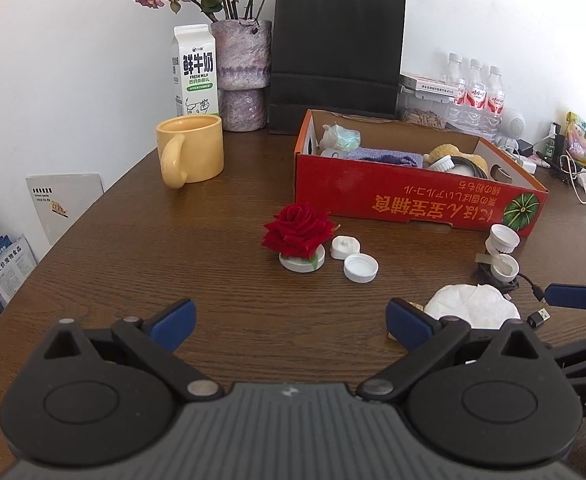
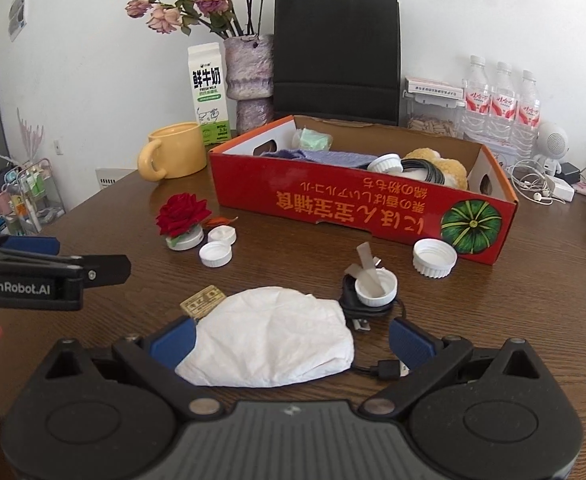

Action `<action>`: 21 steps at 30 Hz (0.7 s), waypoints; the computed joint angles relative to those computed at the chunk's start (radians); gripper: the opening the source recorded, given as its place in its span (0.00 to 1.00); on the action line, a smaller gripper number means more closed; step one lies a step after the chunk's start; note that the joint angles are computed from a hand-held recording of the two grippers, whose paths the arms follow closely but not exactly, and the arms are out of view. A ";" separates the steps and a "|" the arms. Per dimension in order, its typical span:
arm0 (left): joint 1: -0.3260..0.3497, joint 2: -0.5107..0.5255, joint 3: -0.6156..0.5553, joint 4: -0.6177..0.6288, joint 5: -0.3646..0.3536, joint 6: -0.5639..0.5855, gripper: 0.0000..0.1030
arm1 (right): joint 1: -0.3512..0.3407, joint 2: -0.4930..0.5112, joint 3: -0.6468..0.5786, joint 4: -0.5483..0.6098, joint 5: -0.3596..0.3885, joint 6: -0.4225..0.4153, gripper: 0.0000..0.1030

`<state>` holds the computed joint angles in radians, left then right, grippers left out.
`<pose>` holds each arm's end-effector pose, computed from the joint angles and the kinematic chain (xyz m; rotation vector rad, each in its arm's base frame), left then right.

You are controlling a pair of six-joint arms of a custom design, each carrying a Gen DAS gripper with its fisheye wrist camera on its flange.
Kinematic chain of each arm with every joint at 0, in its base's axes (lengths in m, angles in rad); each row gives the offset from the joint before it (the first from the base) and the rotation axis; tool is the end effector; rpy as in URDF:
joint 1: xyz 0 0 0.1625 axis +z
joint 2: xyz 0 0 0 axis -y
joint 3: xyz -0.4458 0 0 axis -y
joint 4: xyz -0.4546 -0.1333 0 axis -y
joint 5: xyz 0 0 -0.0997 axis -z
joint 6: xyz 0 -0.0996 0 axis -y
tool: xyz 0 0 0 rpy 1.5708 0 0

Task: Organize objects
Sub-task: 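Lift both grippers out of the box and back over the table, then close the right gripper on the white tissue while the left approaches the small tan block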

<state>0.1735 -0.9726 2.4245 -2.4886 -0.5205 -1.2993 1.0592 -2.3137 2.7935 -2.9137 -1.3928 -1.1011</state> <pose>-0.3222 -0.2795 -0.0139 0.4527 2.1639 -1.1021 0.0136 -0.2841 0.2930 0.8146 -2.3339 0.9463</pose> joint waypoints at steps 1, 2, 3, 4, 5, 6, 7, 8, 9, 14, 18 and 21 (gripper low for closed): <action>-0.001 -0.004 0.007 -0.005 -0.005 -0.001 1.00 | 0.009 0.017 -0.001 -0.011 -0.014 0.005 1.00; -0.001 -0.008 0.014 -0.010 -0.011 0.000 1.00 | 0.018 0.033 -0.002 -0.020 -0.027 0.013 1.00; -0.001 -0.012 0.021 -0.019 -0.019 0.005 1.00 | 0.025 0.050 -0.004 -0.028 -0.037 0.021 1.00; -0.001 -0.015 0.028 -0.033 -0.025 0.015 1.00 | 0.033 0.066 -0.007 -0.035 -0.049 0.030 1.00; 0.000 -0.015 0.032 -0.044 -0.030 0.022 1.00 | 0.041 0.083 -0.009 -0.044 -0.060 0.041 1.00; 0.000 -0.016 0.036 -0.050 -0.032 0.026 1.00 | 0.048 0.097 -0.011 -0.051 -0.069 0.049 1.00; 0.002 -0.016 0.040 -0.057 -0.035 0.030 1.00 | 0.055 0.112 -0.014 -0.058 -0.079 0.058 1.00; 0.003 -0.018 0.044 -0.064 -0.036 0.034 1.00 | 0.061 0.124 -0.016 -0.063 -0.086 0.065 1.00; 0.004 -0.019 0.047 -0.072 -0.037 0.036 1.00 | 0.066 0.136 -0.017 -0.067 -0.092 0.073 1.00; 0.007 -0.023 0.064 -0.122 -0.043 0.067 1.00 | 0.098 0.208 -0.020 -0.140 -0.137 0.094 1.00; 0.008 -0.020 0.065 -0.131 -0.048 0.073 1.00 | 0.099 0.239 -0.020 -0.178 -0.144 0.092 1.00; 0.006 -0.020 0.066 -0.131 -0.048 0.067 1.00 | 0.087 0.243 -0.011 -0.202 -0.124 0.075 1.00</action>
